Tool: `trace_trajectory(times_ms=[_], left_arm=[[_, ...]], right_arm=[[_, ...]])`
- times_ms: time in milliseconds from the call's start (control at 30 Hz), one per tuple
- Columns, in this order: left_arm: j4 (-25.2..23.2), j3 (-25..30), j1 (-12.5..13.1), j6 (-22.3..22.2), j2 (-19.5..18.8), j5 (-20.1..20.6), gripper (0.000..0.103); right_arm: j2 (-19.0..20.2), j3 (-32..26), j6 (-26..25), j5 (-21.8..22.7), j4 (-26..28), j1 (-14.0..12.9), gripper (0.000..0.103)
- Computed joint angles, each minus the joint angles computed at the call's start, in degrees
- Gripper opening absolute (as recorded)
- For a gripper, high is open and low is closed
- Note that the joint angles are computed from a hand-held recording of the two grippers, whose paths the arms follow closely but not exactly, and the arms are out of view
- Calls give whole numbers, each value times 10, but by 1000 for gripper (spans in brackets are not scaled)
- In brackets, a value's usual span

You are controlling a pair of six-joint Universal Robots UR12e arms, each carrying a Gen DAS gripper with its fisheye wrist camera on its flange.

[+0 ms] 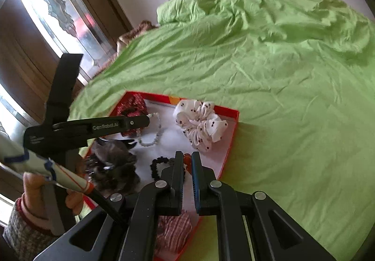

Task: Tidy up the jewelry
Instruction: 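Carry both beaded bracelets over the tray, then lower both bracelets into the tray and open both tools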

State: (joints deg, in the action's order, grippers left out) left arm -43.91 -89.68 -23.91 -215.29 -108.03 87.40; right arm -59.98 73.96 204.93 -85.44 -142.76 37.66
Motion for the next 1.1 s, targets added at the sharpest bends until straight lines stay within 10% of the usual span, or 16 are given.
trace_trajectory(times_ms=[433,600,800,967,1100], left_arm=[[-2,0,-6,12,-5,7,7],[21,-11,-11,0,9,13,37],[59,-37,-20,-21,43,12,44],[74,-60,-50,-28,80,86,57],[75,-80,-101,-56,104,241,71]], right_arm=[[17,-7,-8,-11,42,0,8],[10,1,-4,-5,36,2,17],[-10,23,0,0,18,5,28],[-40,62,9,-7,-2,8,33],[-70,104,26,-25,-22,13,38]])
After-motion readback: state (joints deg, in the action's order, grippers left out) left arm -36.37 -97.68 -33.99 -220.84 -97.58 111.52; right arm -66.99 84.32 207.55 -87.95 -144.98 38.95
